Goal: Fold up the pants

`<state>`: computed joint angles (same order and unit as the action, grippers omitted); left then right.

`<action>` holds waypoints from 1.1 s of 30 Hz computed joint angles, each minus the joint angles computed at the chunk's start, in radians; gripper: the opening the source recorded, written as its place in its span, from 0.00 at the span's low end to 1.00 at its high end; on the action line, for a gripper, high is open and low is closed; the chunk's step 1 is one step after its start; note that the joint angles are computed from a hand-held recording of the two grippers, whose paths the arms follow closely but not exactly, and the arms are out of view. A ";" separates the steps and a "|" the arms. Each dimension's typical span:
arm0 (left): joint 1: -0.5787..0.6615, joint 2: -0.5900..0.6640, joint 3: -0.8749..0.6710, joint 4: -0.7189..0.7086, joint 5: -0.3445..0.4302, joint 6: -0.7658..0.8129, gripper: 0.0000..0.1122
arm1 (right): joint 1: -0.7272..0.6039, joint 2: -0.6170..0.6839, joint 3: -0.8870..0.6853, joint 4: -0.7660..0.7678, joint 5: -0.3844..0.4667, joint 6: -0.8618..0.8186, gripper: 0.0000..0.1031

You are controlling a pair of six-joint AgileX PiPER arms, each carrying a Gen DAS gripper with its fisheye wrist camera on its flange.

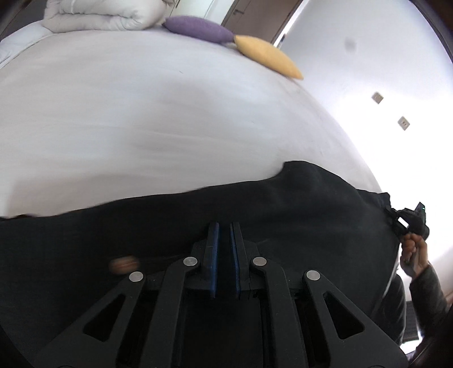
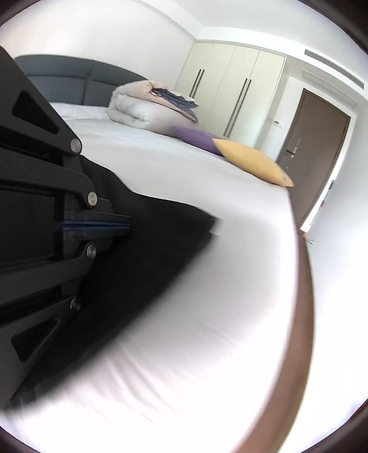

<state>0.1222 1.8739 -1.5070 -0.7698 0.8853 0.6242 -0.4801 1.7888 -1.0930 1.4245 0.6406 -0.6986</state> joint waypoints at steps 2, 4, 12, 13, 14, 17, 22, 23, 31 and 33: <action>0.058 -0.039 0.052 0.035 -0.029 0.018 0.09 | -0.011 -0.047 0.011 -0.075 -0.035 0.059 0.00; 0.117 -0.073 0.084 0.016 -0.021 0.014 0.09 | -0.035 -0.112 0.055 -0.063 -0.017 0.073 0.07; 0.079 -0.291 0.291 -0.005 -0.211 0.041 0.09 | 0.392 -0.111 0.019 0.126 0.034 -0.069 0.27; 0.020 -0.303 0.321 -0.016 -0.251 0.018 0.09 | 0.450 -0.077 -0.004 0.137 0.020 -0.043 0.27; -0.018 -0.301 0.325 -0.025 -0.252 -0.007 0.09 | 0.473 -0.083 0.014 0.109 0.046 -0.033 0.27; -0.201 -0.238 0.293 0.137 -0.286 -0.207 0.09 | 0.464 -0.052 0.070 0.114 0.025 -0.031 0.23; -0.425 -0.089 0.213 0.324 -0.370 -0.430 0.09 | 0.247 -0.150 0.246 0.193 0.018 -0.111 0.00; -0.438 -0.090 0.214 0.382 -0.386 -0.472 0.09 | 0.193 -0.203 0.290 0.163 -0.001 -0.098 0.00; -0.459 -0.199 0.290 0.313 -0.412 -0.437 0.09 | -0.393 -0.516 0.451 -0.064 0.213 -0.006 0.38; -0.467 -0.177 0.263 0.314 -0.388 -0.467 0.09 | -0.427 -0.531 0.461 -0.062 0.269 -0.007 0.55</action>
<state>-0.3447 1.6973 -1.2443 -0.4558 0.4975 0.1576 -0.9068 1.2583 -0.6325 1.3628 0.9092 -0.7054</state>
